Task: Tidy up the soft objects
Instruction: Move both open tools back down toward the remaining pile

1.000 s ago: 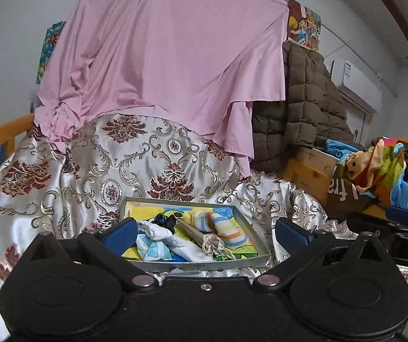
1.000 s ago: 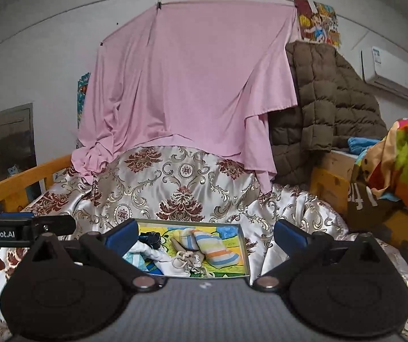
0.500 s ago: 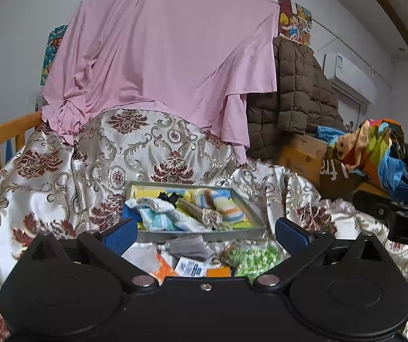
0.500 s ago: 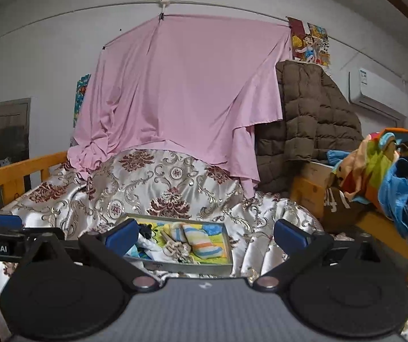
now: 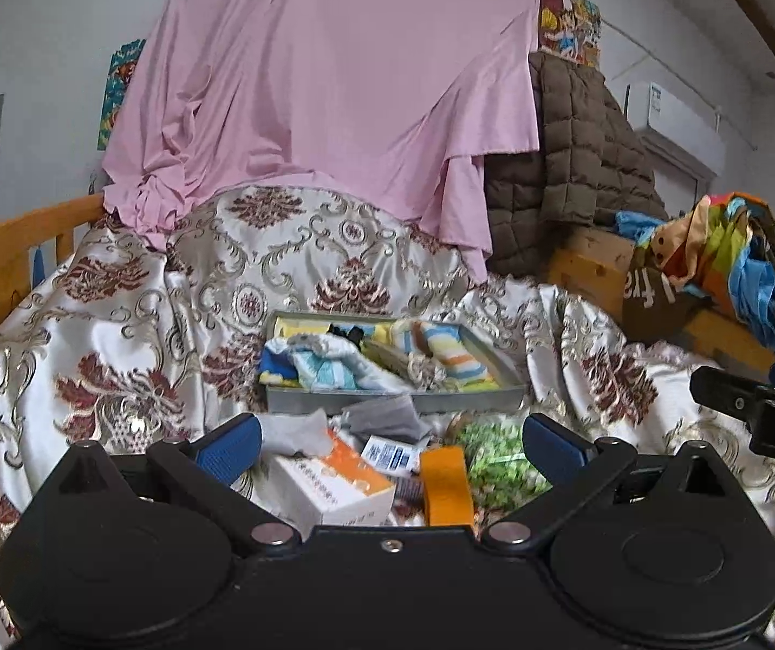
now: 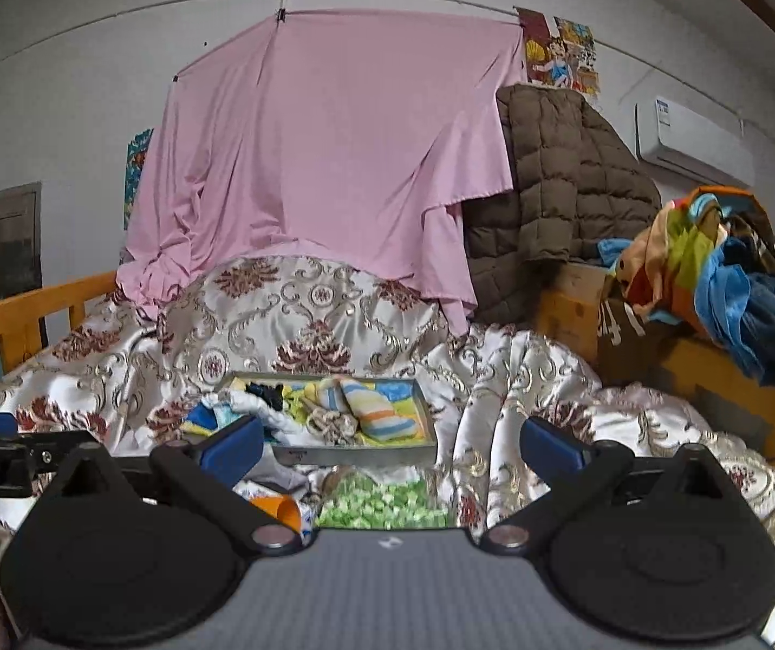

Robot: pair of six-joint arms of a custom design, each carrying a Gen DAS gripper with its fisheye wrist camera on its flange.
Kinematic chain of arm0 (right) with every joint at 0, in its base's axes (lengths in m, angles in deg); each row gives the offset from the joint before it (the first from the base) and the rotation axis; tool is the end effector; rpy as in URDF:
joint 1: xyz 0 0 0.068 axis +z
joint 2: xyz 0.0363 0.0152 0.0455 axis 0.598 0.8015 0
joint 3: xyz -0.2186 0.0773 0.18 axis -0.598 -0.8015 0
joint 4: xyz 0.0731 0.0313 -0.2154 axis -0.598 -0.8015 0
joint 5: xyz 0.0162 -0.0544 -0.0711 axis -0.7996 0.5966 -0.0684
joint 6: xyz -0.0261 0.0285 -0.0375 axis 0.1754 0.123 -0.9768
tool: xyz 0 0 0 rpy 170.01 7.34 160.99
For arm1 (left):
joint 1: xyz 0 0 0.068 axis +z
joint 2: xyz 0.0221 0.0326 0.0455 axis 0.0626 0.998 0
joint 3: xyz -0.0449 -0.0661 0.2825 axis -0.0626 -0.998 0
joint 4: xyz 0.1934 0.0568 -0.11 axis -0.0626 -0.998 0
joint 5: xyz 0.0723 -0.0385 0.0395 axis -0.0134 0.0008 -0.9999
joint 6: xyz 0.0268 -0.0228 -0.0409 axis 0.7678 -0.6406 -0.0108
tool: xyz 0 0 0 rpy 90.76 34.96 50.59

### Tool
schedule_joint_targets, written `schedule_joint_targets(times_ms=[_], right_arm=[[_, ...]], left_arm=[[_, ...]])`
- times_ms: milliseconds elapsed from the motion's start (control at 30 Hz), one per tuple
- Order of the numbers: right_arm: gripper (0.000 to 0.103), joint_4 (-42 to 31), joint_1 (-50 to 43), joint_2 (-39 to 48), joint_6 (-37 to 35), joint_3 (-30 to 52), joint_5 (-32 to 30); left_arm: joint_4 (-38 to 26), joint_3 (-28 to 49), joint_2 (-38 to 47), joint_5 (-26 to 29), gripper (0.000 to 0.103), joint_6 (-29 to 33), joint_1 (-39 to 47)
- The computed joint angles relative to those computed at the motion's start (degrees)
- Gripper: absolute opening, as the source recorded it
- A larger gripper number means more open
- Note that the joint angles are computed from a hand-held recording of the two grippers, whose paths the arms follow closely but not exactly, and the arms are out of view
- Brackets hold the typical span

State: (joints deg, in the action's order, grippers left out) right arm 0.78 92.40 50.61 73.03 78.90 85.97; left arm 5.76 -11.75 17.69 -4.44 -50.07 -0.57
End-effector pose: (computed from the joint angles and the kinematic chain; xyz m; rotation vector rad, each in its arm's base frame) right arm 0.1419 0.1471 0.1579 0.3871 1.7711 -0.3295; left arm 0.2709 -0.0385 0.1629 0.5157 1.8996 -0.5380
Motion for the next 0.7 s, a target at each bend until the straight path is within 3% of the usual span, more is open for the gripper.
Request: schedule_joint_targets(times_ms=[467, 700], right_arm=[[0.103, 3.5, 0.3, 12.4, 8.8, -1.1, -4.2], [0.103, 15.4, -1.2, 16.8, 2.7, -4.2, -8.4]], left_arm=[[1.2, -1.5, 6.4, -1.8, 0.102, 9.6, -0.3], [-3.0, 0.3, 7.1, -4.2, 0.102, 13.8, -1.8]])
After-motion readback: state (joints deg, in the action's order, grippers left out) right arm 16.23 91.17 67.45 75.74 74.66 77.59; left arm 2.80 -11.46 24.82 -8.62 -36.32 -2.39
